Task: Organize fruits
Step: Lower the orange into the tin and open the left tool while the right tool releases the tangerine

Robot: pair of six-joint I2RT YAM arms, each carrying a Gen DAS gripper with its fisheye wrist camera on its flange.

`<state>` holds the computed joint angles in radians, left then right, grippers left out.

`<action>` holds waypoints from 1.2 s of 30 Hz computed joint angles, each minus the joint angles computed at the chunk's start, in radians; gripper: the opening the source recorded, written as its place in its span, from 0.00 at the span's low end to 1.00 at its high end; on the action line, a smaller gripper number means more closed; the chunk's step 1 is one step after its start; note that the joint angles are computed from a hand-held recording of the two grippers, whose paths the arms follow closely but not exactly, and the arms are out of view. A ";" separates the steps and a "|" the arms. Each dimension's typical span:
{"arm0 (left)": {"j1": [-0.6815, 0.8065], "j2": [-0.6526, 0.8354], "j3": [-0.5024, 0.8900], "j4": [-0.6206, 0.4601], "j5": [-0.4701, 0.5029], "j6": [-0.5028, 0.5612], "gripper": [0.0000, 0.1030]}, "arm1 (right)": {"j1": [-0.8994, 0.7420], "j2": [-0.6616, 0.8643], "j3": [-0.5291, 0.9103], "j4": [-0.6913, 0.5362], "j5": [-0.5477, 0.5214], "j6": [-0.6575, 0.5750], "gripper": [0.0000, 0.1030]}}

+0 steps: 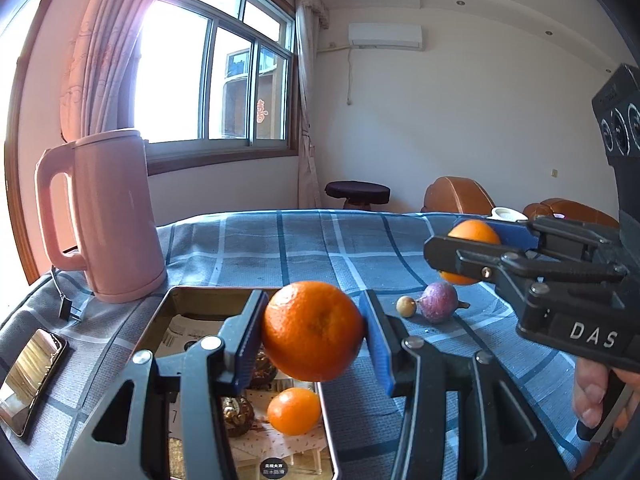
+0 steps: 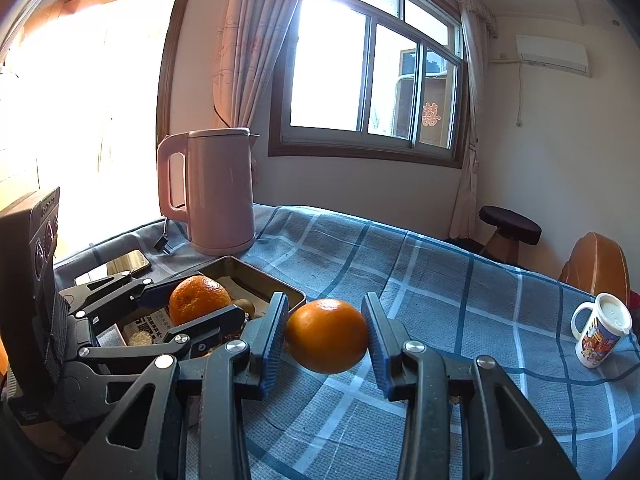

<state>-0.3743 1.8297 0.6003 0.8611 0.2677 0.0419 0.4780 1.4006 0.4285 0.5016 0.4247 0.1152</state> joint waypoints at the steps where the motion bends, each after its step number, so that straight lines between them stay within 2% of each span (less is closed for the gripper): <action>1: 0.005 0.000 0.000 -0.002 0.001 0.002 0.48 | 0.005 0.010 0.009 -0.001 0.002 0.000 0.39; 36: 0.182 0.051 0.107 -0.177 0.022 0.046 0.48 | 0.089 0.318 0.246 -0.007 -0.023 0.008 0.39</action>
